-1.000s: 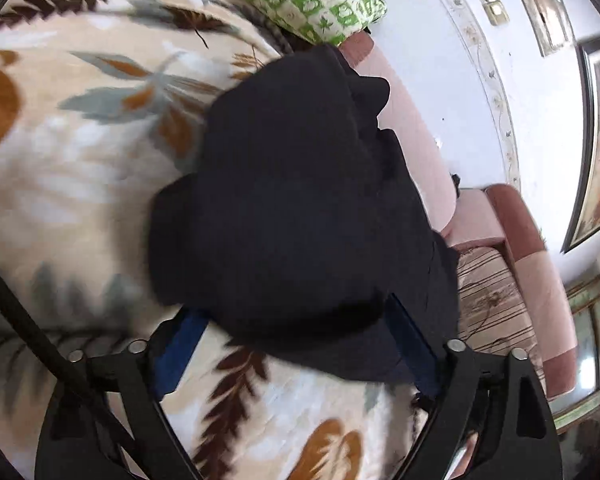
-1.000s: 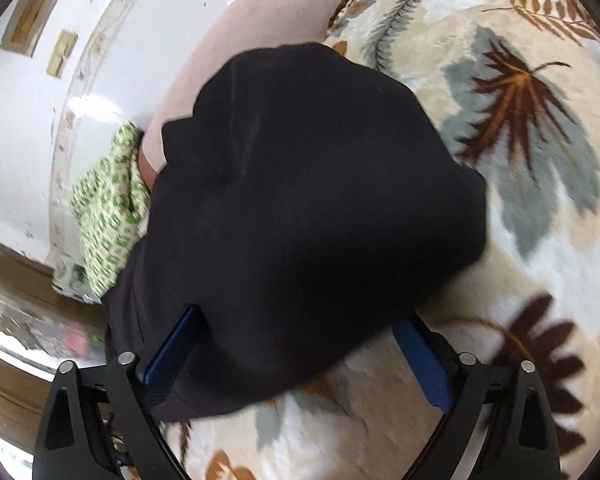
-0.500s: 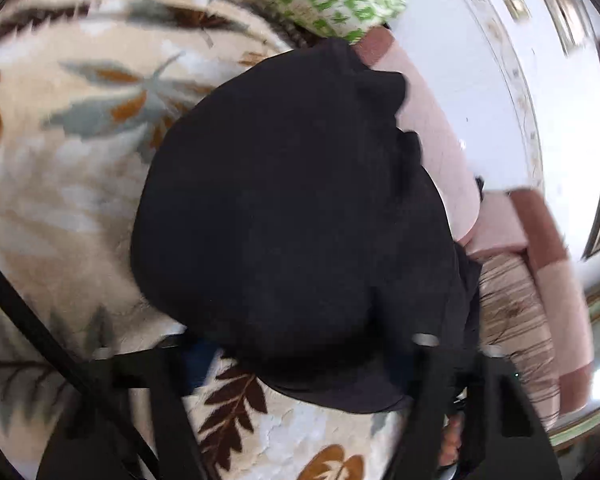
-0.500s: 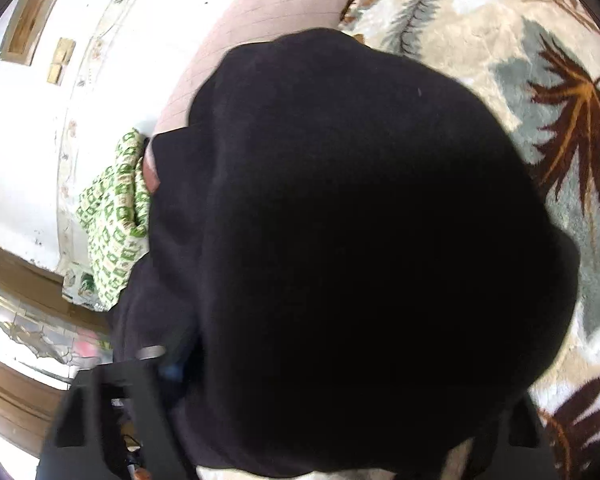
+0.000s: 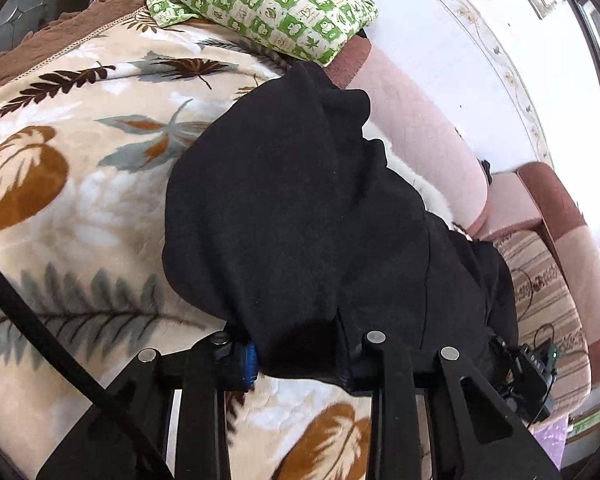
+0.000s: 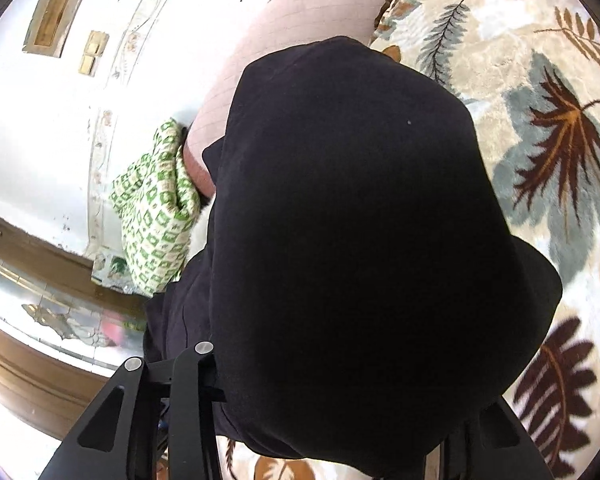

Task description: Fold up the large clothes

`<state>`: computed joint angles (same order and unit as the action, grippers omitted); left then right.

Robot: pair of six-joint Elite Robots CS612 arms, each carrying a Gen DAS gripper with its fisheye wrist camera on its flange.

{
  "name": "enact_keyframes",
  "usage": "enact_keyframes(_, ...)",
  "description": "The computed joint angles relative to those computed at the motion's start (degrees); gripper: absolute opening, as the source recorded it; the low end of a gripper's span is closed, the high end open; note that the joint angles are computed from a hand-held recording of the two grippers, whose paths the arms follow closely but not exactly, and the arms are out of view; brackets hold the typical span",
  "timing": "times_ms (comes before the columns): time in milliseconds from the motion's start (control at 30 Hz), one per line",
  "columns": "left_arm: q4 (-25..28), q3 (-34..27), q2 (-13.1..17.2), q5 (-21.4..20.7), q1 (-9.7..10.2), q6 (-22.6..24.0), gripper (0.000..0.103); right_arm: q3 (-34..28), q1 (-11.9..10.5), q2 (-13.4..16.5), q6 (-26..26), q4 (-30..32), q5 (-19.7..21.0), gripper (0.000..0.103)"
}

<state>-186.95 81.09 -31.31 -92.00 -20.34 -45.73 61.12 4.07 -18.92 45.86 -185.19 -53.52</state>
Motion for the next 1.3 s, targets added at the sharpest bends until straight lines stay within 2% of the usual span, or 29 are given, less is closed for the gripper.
enact_keyframes(133,-0.51,2.10,-1.05,-1.18,-0.14,0.32,0.029,2.87,-0.38,-1.18,-0.48,-0.41,1.13,0.047)
enact_keyframes(267,1.12,1.51,-0.87,-0.02,-0.46,0.87,0.030,2.56,-0.29,-1.07,-0.87,1.50,0.60,0.047)
enact_keyframes(367,1.79,1.15,-0.61,-1.70,0.01,-0.99,0.037,1.69,-0.15,-0.99,-0.97,3.66,0.05,0.049)
enact_keyframes(500,0.96,1.02,-0.06,-5.49,1.04,-5.03,0.045,0.50,-0.39,-0.16,0.90,6.30,0.79,0.065)
enact_keyframes(633,-0.13,1.84,-0.38,-6.60,1.30,-7.19,0.049,-1.32,0.07,0.63,1.67,8.39,0.29,0.078)
enact_keyframes(767,-2.14,3.40,-1.16,-6.93,1.32,-8.73,0.056,-0.81,0.25,0.46,3.65,7.95,-0.08,0.081)
enact_keyframes(833,-4.59,4.24,-1.34,-8.51,1.62,-10.15,0.058,0.91,0.37,-0.57,4.40,7.44,-1.14,0.081)
enact_keyframes(1000,-13.03,5.12,-0.85,-14.68,2.80,-11.74,0.058,7.18,0.78,-4.75,3.49,5.29,-5.52,0.082)
enact_keyframes(1100,-18.55,5.69,-0.97,-15.48,2.87,-10.31,0.059,10.98,1.16,-6.65,3.38,0.85,-8.86,0.082)
enact_keyframes(1200,-21.12,6.26,-1.61,-14.34,2.49,-6.98,0.068,14.17,2.09,-8.40,0.98,-2.94,-16.08,0.082)
enact_keyframes(1300,-20.81,5.03,-1.32,-15.43,2.47,-5.44,0.069,15.29,3.36,-9.37,-4.94,-7.34,-23.94,0.082)
